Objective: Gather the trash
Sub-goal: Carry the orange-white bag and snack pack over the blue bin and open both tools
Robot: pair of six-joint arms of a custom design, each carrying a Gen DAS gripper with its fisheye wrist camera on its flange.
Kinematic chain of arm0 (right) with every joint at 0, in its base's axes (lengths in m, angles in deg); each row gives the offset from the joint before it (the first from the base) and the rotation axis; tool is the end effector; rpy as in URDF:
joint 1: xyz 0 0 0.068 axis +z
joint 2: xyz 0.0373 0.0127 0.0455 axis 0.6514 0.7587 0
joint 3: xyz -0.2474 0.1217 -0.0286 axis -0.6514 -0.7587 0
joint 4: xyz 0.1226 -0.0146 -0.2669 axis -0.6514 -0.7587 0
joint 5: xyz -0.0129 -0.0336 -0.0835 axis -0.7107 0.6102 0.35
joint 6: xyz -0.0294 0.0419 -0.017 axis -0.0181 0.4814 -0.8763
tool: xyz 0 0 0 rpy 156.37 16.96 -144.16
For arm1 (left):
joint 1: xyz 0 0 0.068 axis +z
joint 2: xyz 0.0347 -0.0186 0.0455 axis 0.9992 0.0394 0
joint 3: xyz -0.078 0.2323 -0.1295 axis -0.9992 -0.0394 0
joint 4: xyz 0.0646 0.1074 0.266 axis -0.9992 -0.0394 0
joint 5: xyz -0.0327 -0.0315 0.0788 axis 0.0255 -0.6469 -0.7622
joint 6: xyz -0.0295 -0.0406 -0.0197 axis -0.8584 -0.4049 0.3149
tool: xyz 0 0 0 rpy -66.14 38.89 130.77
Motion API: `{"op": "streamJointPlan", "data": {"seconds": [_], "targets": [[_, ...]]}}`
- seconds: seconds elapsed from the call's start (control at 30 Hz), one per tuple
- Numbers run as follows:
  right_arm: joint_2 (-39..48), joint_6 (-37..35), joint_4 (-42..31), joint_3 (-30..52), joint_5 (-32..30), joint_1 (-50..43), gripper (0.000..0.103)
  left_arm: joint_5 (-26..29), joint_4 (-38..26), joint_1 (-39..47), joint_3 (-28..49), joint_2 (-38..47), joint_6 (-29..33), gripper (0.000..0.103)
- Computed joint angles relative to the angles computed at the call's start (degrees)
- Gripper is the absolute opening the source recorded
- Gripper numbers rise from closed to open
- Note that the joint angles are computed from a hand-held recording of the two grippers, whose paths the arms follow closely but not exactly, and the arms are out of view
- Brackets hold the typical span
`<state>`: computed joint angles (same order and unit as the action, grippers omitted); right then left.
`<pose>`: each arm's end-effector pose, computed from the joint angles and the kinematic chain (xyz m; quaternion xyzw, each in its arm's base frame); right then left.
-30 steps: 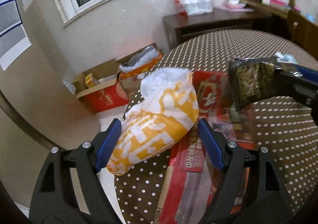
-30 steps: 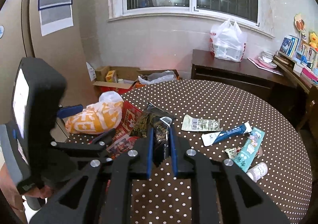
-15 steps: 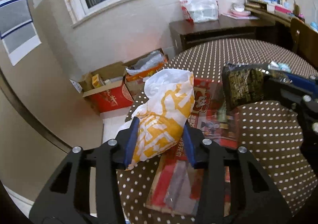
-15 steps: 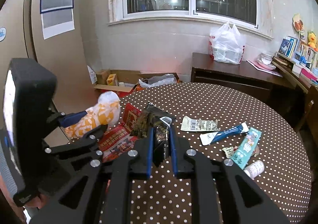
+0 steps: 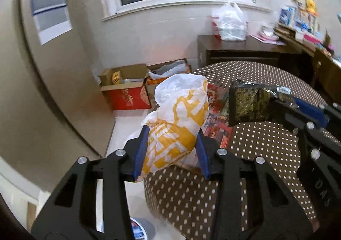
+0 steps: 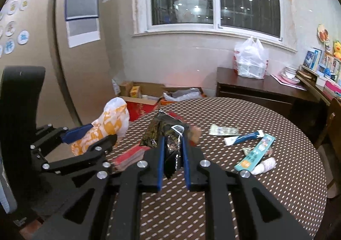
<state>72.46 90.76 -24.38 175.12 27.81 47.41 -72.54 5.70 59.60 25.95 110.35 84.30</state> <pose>0.2416 0.0243 0.4598 0.0312 0.8737 0.0035 0.4854 0.2857 -0.1447 0.4417 0.1682 0.8807 -0.0201 0.4424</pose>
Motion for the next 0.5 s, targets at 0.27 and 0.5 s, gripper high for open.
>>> {"op": "streamJointPlan", "data": {"seconds": [0.27,0.5], "targets": [[-3.2,5.3,-2.9,-0.8,8.7,15.6,0.015,-0.5,-1.8,4.1,-8.6,-12.6,-4.0,0.041],[-2.7,9.0,-3.1,-2.2,15.0,28.6,0.015,5.3,-3.6,16.0,-16.8,-21.9,-4.7,0.042]]}}
